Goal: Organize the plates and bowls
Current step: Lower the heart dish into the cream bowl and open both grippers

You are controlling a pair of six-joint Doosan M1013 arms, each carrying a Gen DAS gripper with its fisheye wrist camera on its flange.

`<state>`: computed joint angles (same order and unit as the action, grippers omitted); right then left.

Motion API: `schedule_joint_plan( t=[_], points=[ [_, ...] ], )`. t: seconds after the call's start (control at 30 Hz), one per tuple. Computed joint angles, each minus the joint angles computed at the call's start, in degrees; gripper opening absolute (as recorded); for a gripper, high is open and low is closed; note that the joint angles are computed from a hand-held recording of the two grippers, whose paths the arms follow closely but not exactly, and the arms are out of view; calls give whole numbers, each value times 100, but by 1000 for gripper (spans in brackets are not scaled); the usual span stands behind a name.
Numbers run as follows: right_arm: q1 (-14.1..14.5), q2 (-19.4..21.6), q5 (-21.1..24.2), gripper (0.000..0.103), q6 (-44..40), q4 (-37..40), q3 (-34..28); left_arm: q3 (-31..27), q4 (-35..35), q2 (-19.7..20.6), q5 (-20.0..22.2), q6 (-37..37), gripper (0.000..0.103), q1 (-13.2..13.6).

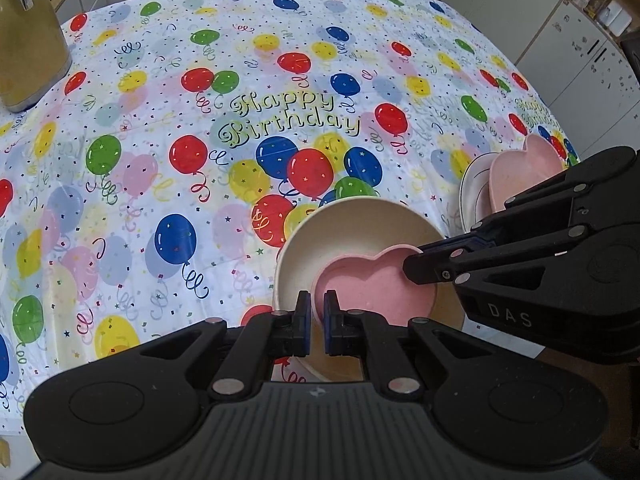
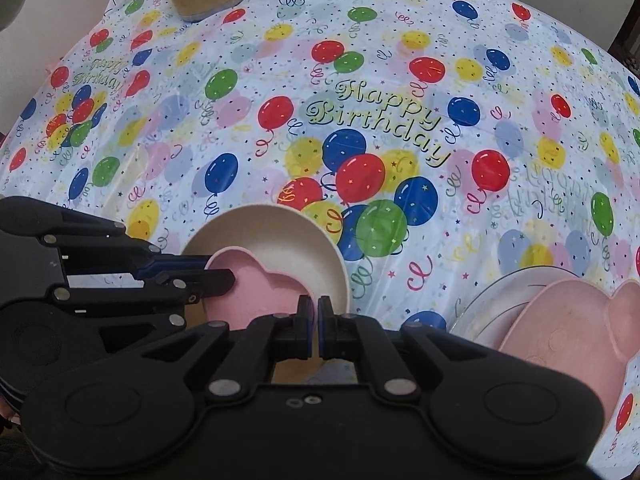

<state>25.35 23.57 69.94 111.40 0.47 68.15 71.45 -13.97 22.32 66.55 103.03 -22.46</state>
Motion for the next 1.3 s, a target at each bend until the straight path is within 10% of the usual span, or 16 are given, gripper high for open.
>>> schedule_joint_plan(
  t=[1.3],
  points=[
    [260,-599,-897,54,478,-462,492,531,-302,-613,-730,94,8,101]
  ],
)
